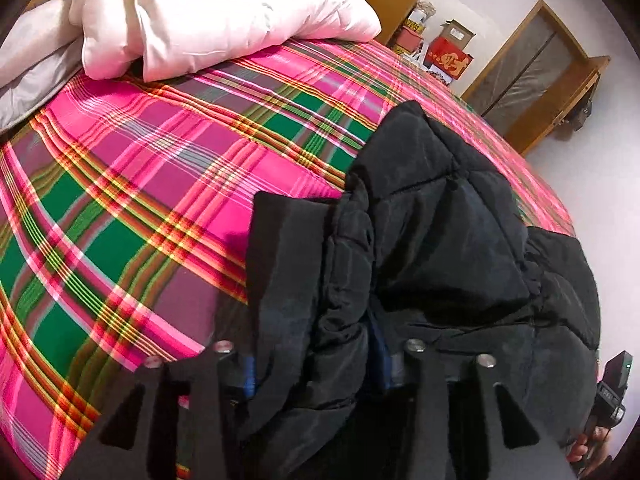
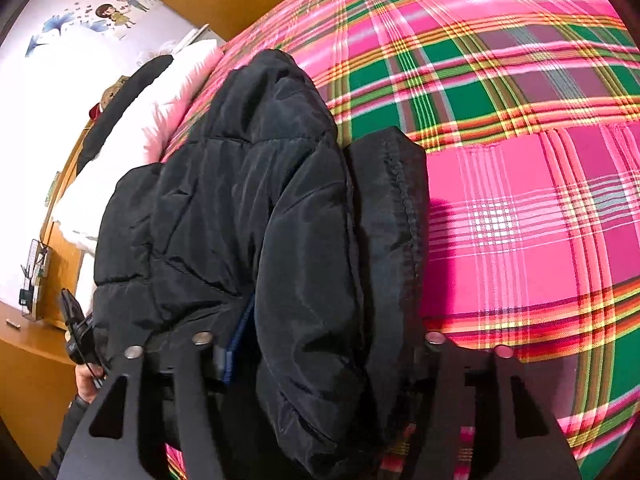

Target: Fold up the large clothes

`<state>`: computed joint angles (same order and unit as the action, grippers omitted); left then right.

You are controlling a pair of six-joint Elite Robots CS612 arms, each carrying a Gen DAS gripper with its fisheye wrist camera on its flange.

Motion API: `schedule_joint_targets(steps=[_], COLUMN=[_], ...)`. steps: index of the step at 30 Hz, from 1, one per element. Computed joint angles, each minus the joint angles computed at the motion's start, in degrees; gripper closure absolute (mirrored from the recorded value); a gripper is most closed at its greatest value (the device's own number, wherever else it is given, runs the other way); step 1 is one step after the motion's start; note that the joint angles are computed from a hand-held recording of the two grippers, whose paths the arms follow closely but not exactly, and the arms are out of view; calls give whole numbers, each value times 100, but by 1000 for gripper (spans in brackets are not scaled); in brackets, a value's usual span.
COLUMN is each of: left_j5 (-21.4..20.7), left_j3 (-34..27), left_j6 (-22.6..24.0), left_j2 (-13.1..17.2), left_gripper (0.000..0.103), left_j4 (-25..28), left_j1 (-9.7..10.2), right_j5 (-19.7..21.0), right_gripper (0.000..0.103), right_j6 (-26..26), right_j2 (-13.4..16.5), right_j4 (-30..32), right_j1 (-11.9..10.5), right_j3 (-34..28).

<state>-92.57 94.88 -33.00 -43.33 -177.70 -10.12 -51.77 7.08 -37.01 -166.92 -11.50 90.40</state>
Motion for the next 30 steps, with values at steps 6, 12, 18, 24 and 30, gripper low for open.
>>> schedule_joint_targets(steps=[6,12,18,24,30], left_j5=[221,752,614,781,1093], left_j3=[78,274,211,-574,-1067], left_j6=[-23,140,564,1330,1213], left_j2=[-209,-515,-571,-143,246], left_gripper=[44,45,41,41,40], left_j4=[233,43,-451,379,837], left_j1=[9,-81,-288,-540,-497], right_j5=[-287,-882,-1213,-1275,-1666], right_gripper=[35,35,35,35,35], right_j6=[-281,-574,-467,-1054,-1157], right_j2=[-252,-594,-700,-414,-11], right_j4=[432,-66,-856,-626,-44], right_j1=[21,59,183,498,591], right_j3=[25,277,363,-95,-686])
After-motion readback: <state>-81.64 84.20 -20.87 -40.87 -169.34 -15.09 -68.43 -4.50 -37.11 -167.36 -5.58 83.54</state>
